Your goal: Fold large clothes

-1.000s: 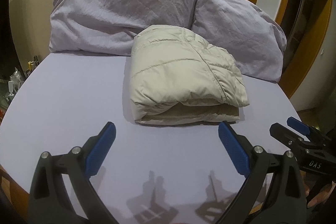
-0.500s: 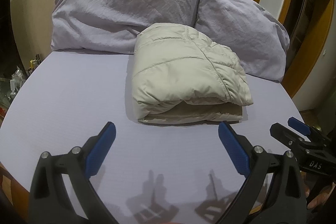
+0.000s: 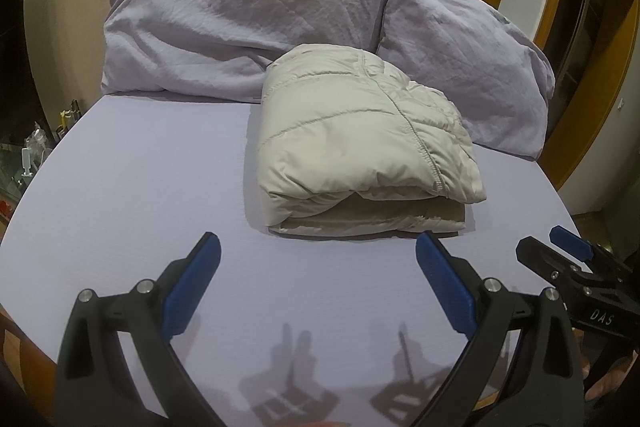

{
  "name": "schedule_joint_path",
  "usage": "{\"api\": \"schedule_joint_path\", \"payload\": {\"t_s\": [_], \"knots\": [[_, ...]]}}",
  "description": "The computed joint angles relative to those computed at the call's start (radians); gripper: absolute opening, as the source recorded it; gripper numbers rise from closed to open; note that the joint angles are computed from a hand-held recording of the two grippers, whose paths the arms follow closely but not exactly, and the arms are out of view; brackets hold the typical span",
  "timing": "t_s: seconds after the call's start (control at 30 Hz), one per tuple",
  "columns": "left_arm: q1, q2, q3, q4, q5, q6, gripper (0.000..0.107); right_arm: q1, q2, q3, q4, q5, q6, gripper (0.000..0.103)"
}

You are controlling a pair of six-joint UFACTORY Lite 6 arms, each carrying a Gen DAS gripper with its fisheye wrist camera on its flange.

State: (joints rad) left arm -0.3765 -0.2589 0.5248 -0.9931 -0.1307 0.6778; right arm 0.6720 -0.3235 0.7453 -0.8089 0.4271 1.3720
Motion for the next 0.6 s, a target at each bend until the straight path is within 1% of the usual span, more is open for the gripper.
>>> {"api": "schedule_joint_path", "payload": {"t_s": [0.6], "knots": [[0.000, 0.005, -0.001, 0.018, -0.003, -0.019, 0.098, 0.005, 0.011, 0.006, -0.010, 0.000, 0.013, 0.102]]}}
